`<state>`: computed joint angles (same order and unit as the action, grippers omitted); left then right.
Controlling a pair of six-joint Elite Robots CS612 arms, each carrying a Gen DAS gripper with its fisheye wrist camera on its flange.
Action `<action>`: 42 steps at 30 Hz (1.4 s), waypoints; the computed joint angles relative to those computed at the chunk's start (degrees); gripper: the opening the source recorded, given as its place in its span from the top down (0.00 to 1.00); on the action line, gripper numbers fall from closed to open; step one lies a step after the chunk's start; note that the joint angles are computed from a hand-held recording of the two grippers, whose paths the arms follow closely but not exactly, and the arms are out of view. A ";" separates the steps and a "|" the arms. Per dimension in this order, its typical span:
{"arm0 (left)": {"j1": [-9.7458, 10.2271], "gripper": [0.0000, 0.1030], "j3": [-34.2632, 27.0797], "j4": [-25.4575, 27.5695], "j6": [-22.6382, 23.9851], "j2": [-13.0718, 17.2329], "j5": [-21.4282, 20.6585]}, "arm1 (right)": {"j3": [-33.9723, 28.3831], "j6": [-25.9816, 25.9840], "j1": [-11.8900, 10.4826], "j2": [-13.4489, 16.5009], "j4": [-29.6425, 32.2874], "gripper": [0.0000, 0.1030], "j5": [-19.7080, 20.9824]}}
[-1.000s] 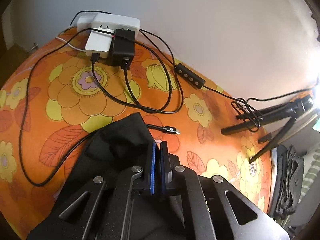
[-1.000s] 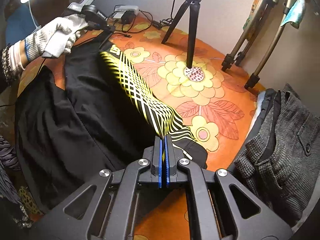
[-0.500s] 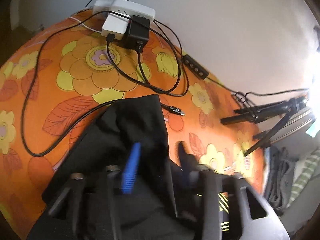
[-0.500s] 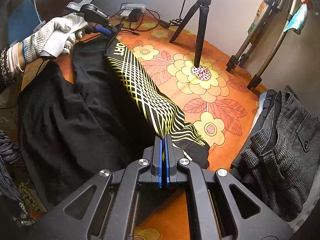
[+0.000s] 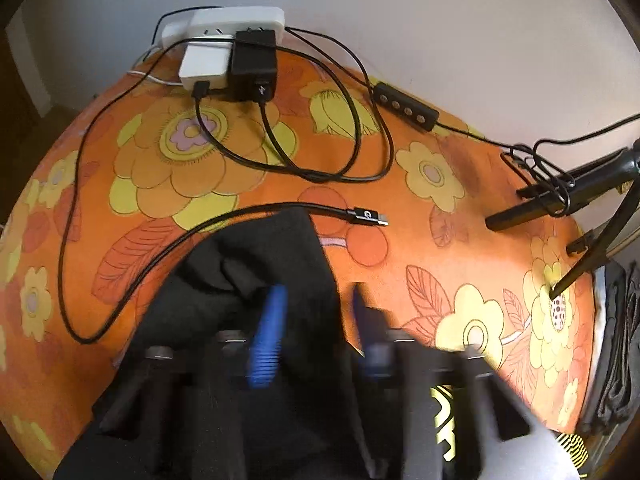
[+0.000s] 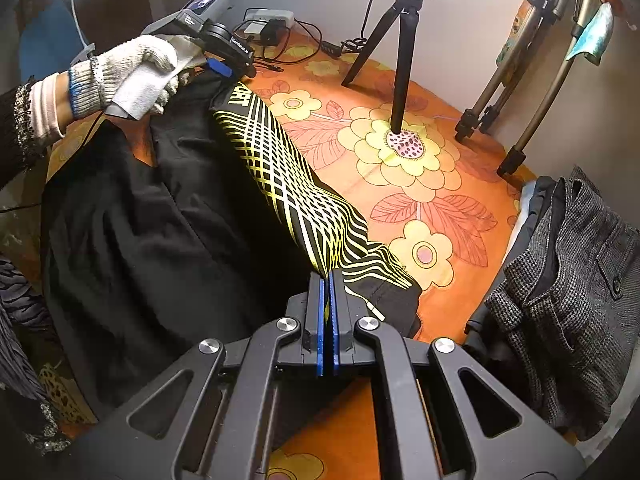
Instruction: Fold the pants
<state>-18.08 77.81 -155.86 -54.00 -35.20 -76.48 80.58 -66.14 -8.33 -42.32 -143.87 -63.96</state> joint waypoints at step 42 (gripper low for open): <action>-1.19 0.98 0.51 0.88 0.32 -0.20 4.44 | 6.27 2.72 -1.41 -3.16 -4.26 0.97 5.55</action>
